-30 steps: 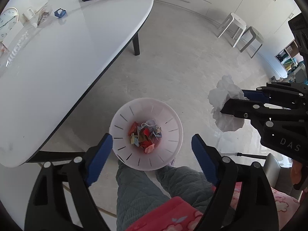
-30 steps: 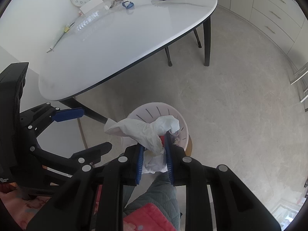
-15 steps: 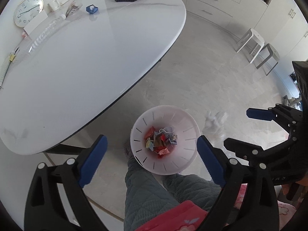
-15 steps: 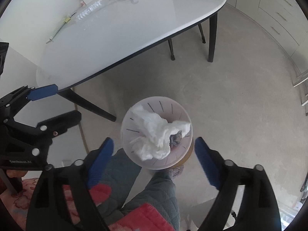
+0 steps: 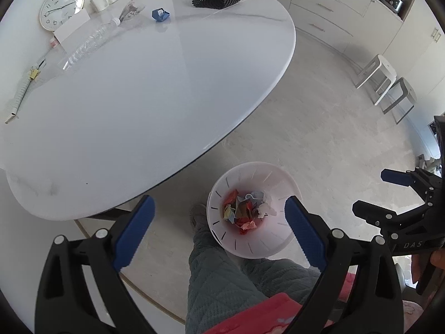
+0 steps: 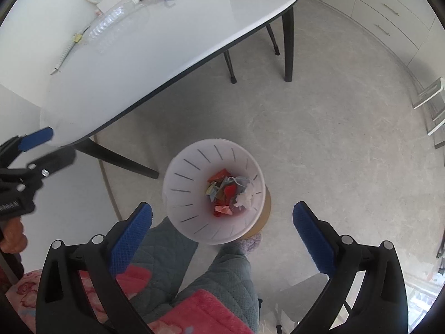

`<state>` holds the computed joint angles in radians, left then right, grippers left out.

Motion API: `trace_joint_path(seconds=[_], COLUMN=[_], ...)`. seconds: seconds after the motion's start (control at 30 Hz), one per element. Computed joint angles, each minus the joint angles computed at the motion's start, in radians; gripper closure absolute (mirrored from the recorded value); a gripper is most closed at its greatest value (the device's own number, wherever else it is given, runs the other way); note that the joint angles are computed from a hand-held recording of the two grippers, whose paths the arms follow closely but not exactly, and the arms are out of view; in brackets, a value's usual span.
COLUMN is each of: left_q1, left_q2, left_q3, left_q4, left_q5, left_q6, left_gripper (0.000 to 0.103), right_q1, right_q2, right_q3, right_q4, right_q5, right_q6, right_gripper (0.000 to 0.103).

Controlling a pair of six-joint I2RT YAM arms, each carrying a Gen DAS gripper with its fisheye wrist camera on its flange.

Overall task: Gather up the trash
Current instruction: 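Move both open tools back over the table toward the remaining trash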

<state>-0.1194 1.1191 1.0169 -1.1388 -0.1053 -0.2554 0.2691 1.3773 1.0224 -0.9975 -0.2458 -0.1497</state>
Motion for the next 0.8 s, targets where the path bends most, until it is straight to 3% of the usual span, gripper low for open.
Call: trace_joint_path(seconds=[0.27,0.43,0.67,0.8], left_q1=[0.102,0.249,0.5,0.596], left_q2=[0.022,0.09,0.301,0.499], left_q3=[0.129,0.223,0.395,0.571], left_q4=[-0.022,-0.007,0.077,0.113], left_q5=[-0.025,0.013,0.105,0.117], left_q6=[0.044,0.119,0.347,0.465], left_gripper=[0.008,0.008,0.008,0.008], right_q1=[-0.042,-0.036,0.057,0.129], right_q2=[0.054,0.121,0.303,0.488], right_q3=[0.052,0.152,0.414,0.675], right_q4=[0.001,-0.014,-0.021,-0.055], right_q5=[-0.003,-0.004,0.033,0.047], right_q6=[-0.007,0.015,0.114,0.215], right_gripper=[0.003,0.003,0.003,0.003])
